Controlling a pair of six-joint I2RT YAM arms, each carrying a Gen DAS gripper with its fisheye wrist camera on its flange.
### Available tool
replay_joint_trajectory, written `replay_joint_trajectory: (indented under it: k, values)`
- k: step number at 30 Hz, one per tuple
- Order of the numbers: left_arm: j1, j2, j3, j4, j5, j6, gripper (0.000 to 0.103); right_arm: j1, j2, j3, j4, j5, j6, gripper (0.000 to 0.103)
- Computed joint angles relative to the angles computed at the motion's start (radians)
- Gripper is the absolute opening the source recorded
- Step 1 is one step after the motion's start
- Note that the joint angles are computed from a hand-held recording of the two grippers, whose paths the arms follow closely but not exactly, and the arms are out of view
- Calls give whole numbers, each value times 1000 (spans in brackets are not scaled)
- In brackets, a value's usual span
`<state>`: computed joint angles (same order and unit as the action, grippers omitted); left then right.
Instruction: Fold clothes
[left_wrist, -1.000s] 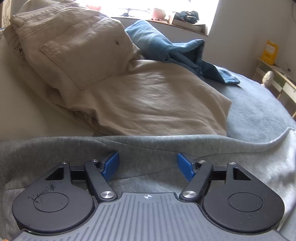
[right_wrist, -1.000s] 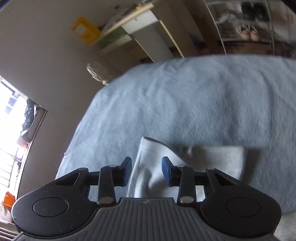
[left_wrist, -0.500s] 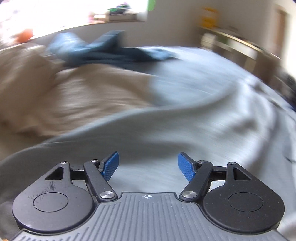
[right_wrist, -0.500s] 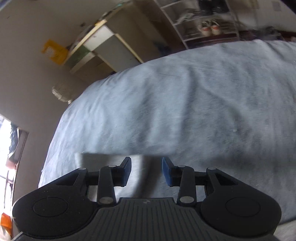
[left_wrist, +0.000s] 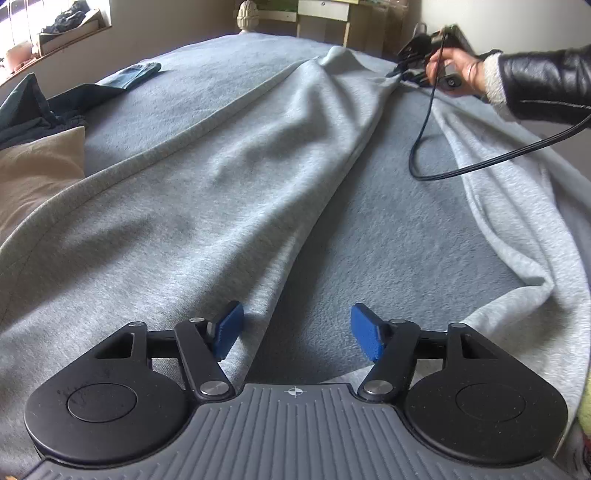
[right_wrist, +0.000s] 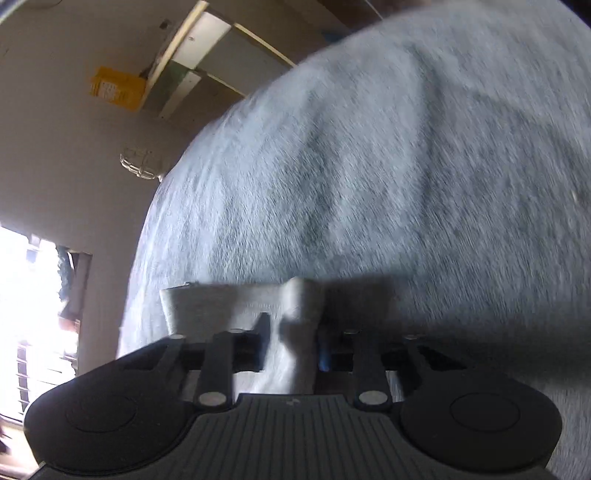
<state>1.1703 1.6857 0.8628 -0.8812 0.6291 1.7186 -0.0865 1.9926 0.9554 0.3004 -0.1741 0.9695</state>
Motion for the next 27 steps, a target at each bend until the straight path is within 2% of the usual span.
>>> replay_joint_trajectory:
  k: [3, 6, 8, 13, 17, 20, 23, 24, 27]
  values:
    - [-13, 16, 13, 21, 3, -57, 60, 35, -93, -24, -6, 88, -60, 6]
    - [-6, 36, 40, -10, 7, -61, 59, 33, -245, -87, -20, 120, -115, 6]
    - [-3, 45, 45, -18, 3, -55, 59, 12, -292, -93, -84, 120, -165, 6]
    - [-9, 77, 61, -28, -11, -61, 60, -45, -177, -78, -178, 128, -150, 6]
    - [-2, 94, 83, -60, -14, -69, 60, -80, -121, -128, -70, 104, -70, 11]
    - [9, 110, 114, -105, -21, -69, 62, -91, -145, -137, -81, 175, -62, 21]
    - [32, 126, 153, -172, -24, -38, 62, -95, -208, -149, -119, 248, -81, 23]
    - [42, 125, 163, -192, -18, -24, 62, -96, -234, -162, -119, 247, -93, 23]
    - [73, 124, 200, -251, 9, 4, 62, -67, -324, -193, -141, 149, -143, 23]
